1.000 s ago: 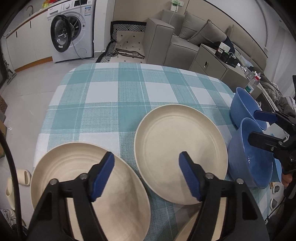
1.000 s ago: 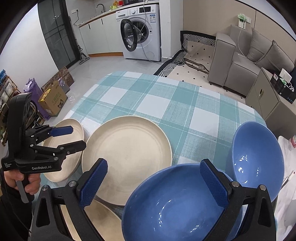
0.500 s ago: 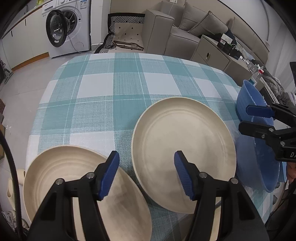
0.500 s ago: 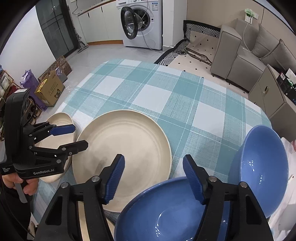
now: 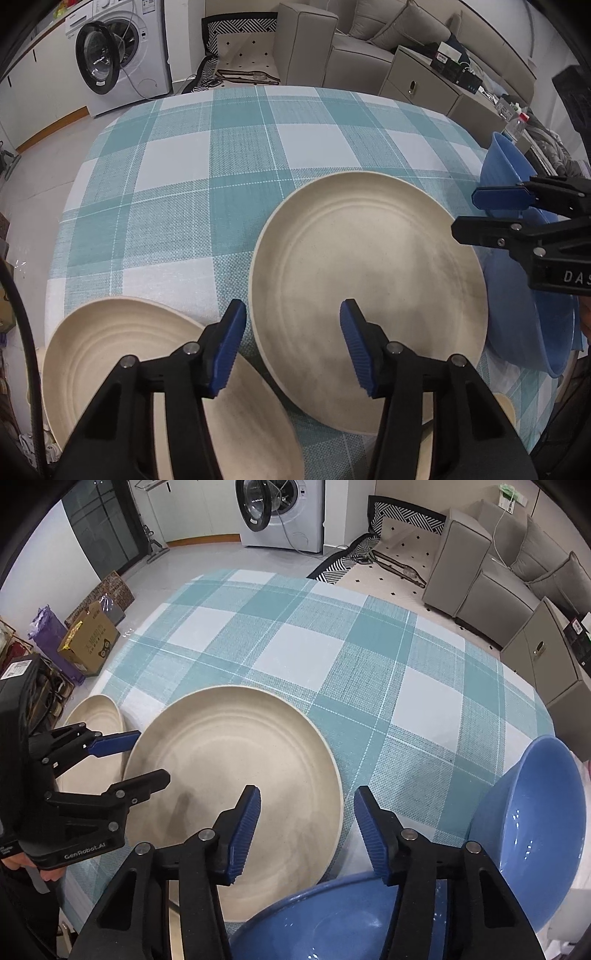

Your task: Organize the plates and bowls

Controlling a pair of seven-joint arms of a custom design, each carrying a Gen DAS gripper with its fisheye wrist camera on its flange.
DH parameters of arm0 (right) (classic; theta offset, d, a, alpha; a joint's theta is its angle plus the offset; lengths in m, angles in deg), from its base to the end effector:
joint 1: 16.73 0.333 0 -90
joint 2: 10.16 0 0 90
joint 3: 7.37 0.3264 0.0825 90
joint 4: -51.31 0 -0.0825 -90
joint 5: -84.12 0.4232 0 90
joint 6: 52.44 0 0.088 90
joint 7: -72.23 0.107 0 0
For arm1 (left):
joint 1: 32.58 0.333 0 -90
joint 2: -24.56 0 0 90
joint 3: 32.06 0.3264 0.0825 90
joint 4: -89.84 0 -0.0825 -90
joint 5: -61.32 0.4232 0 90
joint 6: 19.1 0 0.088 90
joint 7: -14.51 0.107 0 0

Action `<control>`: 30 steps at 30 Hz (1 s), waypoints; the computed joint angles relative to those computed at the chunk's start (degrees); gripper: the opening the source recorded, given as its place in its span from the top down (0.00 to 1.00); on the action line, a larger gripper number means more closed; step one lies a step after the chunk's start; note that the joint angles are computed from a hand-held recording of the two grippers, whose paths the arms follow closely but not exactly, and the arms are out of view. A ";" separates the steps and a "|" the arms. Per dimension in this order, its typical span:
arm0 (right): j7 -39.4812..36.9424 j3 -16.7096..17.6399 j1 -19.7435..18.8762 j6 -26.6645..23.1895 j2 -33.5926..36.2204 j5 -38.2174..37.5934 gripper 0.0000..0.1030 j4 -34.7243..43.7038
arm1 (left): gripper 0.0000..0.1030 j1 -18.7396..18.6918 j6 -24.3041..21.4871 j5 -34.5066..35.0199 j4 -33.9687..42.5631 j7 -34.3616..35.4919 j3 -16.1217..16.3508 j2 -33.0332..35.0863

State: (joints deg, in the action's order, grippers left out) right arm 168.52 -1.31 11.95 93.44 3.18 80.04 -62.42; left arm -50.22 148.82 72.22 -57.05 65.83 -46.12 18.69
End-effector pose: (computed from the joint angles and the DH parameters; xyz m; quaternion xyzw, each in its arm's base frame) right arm 0.5440 0.3750 0.3702 -0.8587 0.4853 -0.0797 0.1442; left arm 0.4237 -0.2751 0.3309 -0.6665 0.7075 -0.2166 0.0912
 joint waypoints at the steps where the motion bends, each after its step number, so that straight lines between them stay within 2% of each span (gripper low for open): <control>1: 0.29 -0.16 0.18 -0.76 0.44 -0.58 0.47 0.55 | 0.49 0.02 -0.24 0.23 0.18 0.05 -0.04 0.16; 6: 0.49 -0.64 0.41 -3.32 2.85 -1.51 0.51 3.34 | 0.52 0.18 -1.24 0.99 1.11 0.15 -0.18 1.08; 12: 1.22 -1.23 1.11 -6.77 6.04 -2.64 0.54 7.13 | 0.60 0.90 -0.52 2.77 1.26 -1.80 -0.31 1.88; 16: 0.31 -1.16 1.36 -8.47 7.69 -2.47 0.59 8.93 | 0.62 1.11 0.11 3.77 1.21 -2.58 -0.25 2.17; 23: -0.03 -1.37 1.91 -7.54 8.16 -2.50 0.59 9.42 | 0.62 1.95 0.97 4.84 1.69 -4.40 0.18 2.93; 27: 1.33 -1.94 2.38 -7.08 9.03 -3.10 0.59 10.43 | 0.62 2.80 0.43 8.93 3.11 -7.90 0.07 4.00; 30: 1.53 -2.08 2.30 -6.67 9.04 -3.17 0.59 10.32 | 0.62 2.52 2.41 5.12 2.61 -5.23 0.50 4.24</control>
